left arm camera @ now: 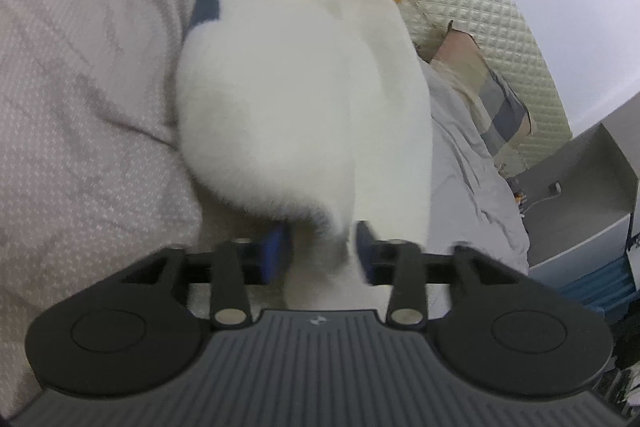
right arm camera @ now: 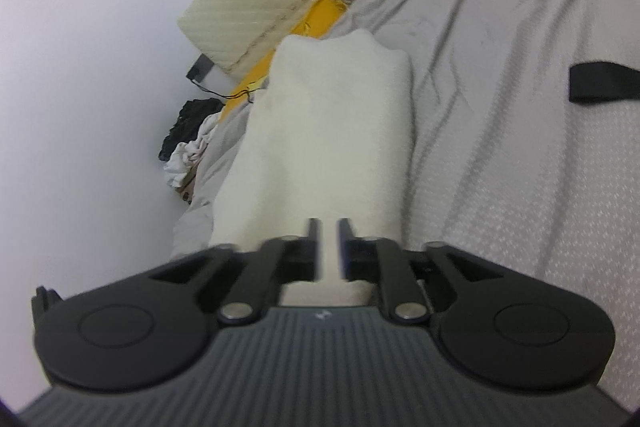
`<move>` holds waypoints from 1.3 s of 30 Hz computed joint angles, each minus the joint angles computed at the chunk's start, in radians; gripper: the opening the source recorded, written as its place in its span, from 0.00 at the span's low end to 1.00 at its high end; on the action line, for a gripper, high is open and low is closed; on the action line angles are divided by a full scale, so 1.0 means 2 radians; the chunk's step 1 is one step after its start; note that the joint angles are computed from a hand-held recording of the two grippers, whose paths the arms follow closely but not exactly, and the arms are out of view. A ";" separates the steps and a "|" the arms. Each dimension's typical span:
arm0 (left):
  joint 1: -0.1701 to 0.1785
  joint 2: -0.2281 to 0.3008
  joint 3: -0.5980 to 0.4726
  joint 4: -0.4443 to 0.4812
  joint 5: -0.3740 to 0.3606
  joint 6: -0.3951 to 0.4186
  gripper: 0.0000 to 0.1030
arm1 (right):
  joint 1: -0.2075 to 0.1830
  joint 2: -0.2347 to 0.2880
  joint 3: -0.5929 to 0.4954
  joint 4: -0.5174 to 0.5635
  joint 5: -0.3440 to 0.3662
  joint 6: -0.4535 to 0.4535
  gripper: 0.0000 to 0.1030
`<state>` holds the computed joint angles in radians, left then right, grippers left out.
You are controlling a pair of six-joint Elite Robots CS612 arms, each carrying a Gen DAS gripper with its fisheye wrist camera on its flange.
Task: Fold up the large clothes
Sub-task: 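Lift the sweater with both grippers and flip it over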
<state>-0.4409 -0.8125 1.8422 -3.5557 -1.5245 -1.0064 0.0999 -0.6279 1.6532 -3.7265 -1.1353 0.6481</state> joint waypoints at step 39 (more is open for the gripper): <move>0.028 0.089 -0.070 -0.257 -0.080 -0.098 0.15 | -0.009 0.100 -0.106 -0.127 0.163 0.397 0.78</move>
